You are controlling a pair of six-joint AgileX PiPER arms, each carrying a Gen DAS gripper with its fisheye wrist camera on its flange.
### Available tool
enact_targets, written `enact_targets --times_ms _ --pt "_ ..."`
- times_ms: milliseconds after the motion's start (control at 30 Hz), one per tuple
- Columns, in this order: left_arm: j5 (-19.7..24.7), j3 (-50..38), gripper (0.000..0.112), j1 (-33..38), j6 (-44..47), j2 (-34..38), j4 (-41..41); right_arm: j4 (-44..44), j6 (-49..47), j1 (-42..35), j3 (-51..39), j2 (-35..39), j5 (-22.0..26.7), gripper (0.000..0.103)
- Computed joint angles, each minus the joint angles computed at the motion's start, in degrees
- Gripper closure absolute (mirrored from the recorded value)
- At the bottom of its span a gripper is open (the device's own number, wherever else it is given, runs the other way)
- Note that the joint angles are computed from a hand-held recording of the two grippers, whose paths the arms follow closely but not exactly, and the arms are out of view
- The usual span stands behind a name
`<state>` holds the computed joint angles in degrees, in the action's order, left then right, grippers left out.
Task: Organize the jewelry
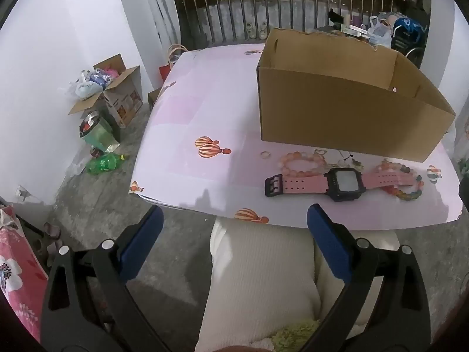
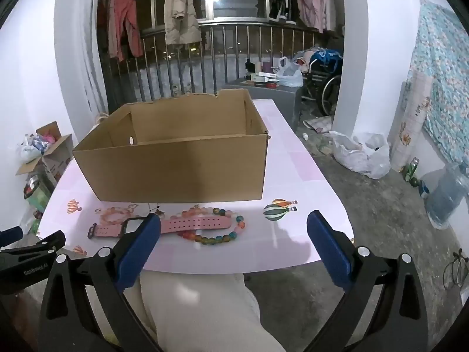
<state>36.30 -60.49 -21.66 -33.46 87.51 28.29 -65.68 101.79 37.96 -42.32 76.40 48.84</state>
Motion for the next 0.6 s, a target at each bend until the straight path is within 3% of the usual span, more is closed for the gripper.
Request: enact_targets --times_ms 600 --pt "-1.5 0.3 0.018 1.5 2.8 1.2 -2.2 2.4 -1.2 -1.1 0.4 1.0 -2.4 0.006"
